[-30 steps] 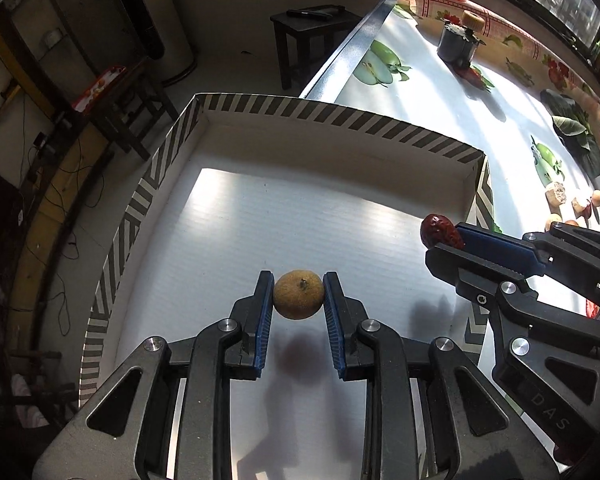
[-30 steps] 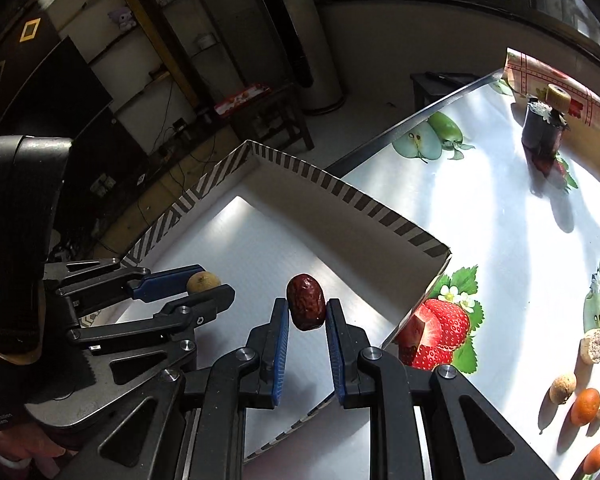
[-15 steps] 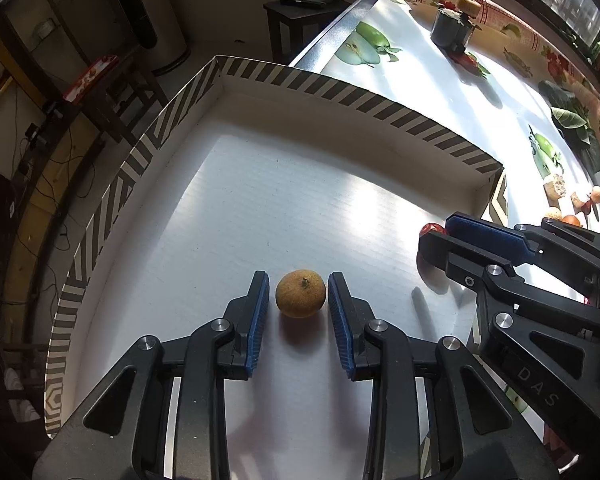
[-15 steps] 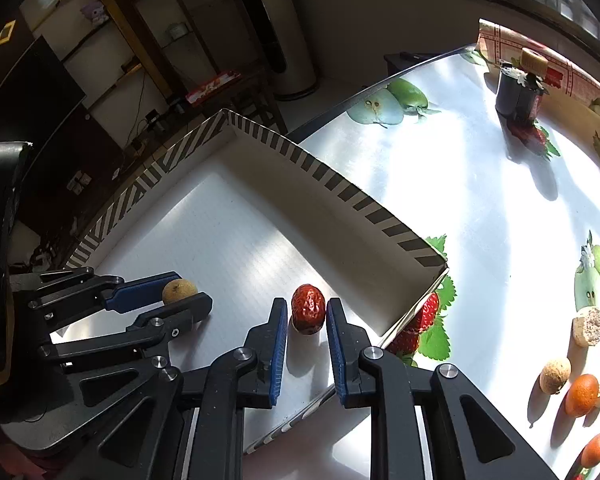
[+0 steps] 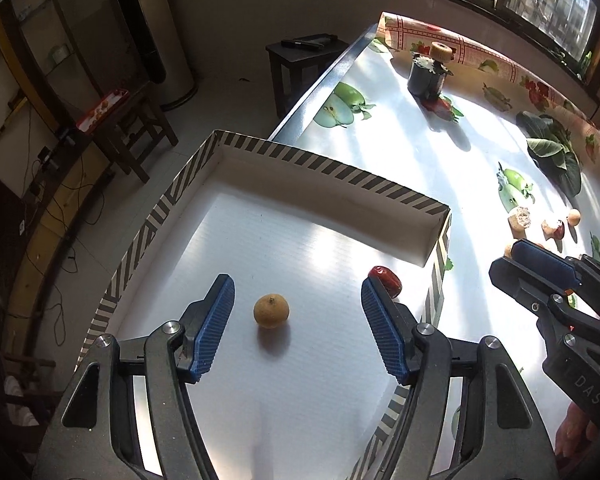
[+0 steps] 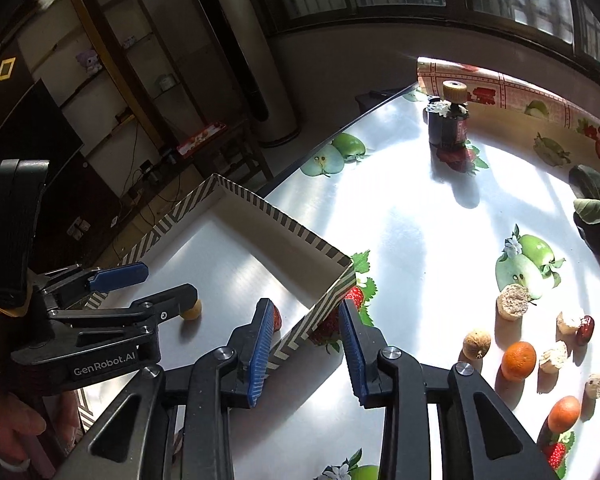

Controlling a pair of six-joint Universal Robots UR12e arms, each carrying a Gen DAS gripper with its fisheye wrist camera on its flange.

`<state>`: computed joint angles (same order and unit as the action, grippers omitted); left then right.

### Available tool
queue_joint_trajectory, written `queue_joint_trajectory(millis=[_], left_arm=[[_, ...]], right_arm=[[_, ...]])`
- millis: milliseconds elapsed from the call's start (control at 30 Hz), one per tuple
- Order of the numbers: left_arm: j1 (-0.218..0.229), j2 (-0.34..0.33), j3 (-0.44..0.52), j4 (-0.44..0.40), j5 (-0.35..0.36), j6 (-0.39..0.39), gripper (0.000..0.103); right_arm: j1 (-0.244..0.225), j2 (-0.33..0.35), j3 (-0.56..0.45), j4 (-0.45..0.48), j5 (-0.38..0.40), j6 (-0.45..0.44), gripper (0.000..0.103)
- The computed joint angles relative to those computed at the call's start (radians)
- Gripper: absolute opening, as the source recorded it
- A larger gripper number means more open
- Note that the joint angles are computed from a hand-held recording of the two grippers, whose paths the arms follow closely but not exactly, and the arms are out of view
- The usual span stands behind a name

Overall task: Organize fruits
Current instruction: 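Move both open grippers back over the fruits on the table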

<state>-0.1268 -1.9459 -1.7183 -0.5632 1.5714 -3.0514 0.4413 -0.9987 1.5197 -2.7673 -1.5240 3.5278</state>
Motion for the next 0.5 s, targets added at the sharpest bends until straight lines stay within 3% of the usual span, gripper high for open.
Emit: queue_joint_trajectory(millis=[500], left_arm=[[-0.104,-0.015,0.050,-0.034,-0.093,0.059,0.067]], right_arm=[[-0.049,-0.169,0.245,-0.039,-0.145,0.106,0.035]])
